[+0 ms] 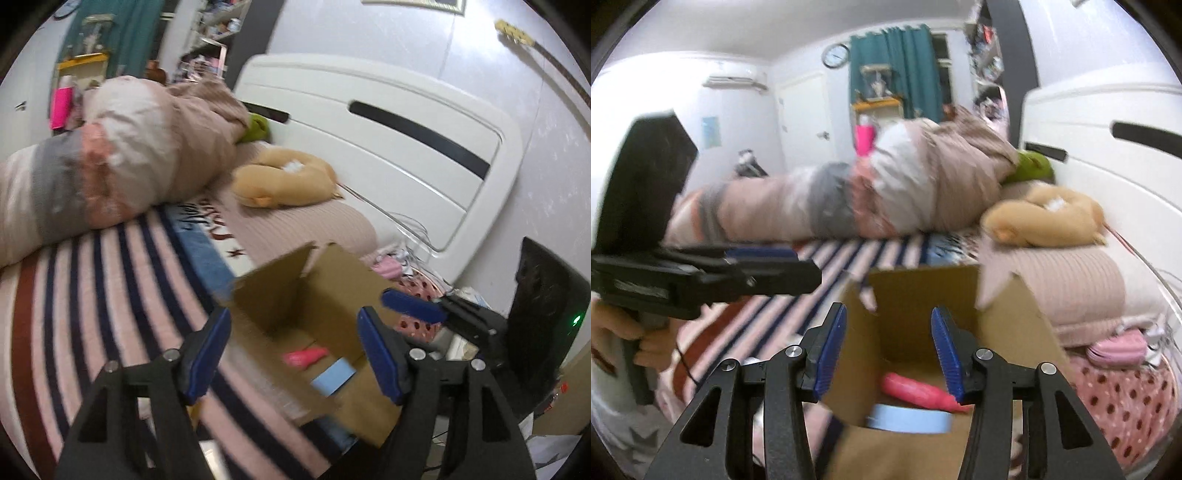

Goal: Organize rigid objects
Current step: 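Lower the pink bottle into the box and open the right gripper, then grasp the white soap bar with the right gripper while the left grasps the lens case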

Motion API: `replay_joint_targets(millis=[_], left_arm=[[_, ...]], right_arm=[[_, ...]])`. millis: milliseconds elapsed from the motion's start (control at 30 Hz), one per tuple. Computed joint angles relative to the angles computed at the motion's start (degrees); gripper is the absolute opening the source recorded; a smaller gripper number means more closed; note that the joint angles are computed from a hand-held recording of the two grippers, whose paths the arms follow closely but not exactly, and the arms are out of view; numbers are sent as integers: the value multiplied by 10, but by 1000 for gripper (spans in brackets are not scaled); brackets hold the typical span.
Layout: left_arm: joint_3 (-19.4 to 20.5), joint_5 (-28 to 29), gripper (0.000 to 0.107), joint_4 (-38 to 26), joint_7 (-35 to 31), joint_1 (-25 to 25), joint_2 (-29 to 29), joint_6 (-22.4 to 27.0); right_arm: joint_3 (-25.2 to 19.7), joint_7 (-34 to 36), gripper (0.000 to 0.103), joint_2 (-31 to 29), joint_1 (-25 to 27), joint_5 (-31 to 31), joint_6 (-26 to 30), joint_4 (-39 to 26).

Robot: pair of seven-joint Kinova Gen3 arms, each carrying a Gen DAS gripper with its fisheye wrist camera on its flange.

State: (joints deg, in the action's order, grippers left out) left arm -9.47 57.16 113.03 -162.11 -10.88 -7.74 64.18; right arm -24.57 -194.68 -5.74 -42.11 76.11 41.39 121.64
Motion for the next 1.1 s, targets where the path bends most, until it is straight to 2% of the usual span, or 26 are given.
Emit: replay_joint_targets(millis=[67, 133, 200, 300, 367, 467, 567, 700, 833, 967, 1000, 1067, 1100], left_arm=[[-13, -1, 68, 16, -19, -31, -9, -3], [-49, -6, 68, 36, -40, -45, -18, -15], [-78, -7, 68, 54, -67, -69, -14, -14], [-96, -14, 68, 79, -108, -107, -3, -32], [-98, -16, 68, 95, -128, -129, 14, -53], [-99, -14, 68, 114, -164, -164, 58, -64], [-82, -13, 68, 125, -187, -189, 98, -77], [-48, -14, 68, 147, -195, -207, 136, -110], [-22, 1, 67, 173, -216, -217, 159, -130], [-2, 66, 66, 215, -262, -207, 154, -199], [-2, 78, 63, 222, -274, -205, 149, -208], [-1, 89, 47, 228, -285, -197, 142, -233], [-6, 90, 44, 227, -285, -192, 142, -240]], right_arm=[[-9, -7, 44, 10, -9, 17, -3, -12], [-8, -8, 44, 25, -20, 28, -20, -24], [-3, 3, 44, 45, -32, 24, -44, -41], [11, 33, 44, 82, -49, 3, -81, -68], [23, 59, 44, 107, -58, -23, -110, -83], [40, 79, 48, 148, -79, -51, -124, -103], [54, 73, 52, 190, -92, -74, -144, -113], [94, 52, 55, 247, -133, -133, -108, -138], [119, 25, 55, 296, -146, -167, -119, -149], [148, 47, 55, 320, -184, -190, -75, -174], [147, 59, 55, 320, -187, -197, -57, -181], [170, 67, 55, 316, -211, -210, -27, -183], [178, 69, 55, 315, -219, -215, -10, -185]])
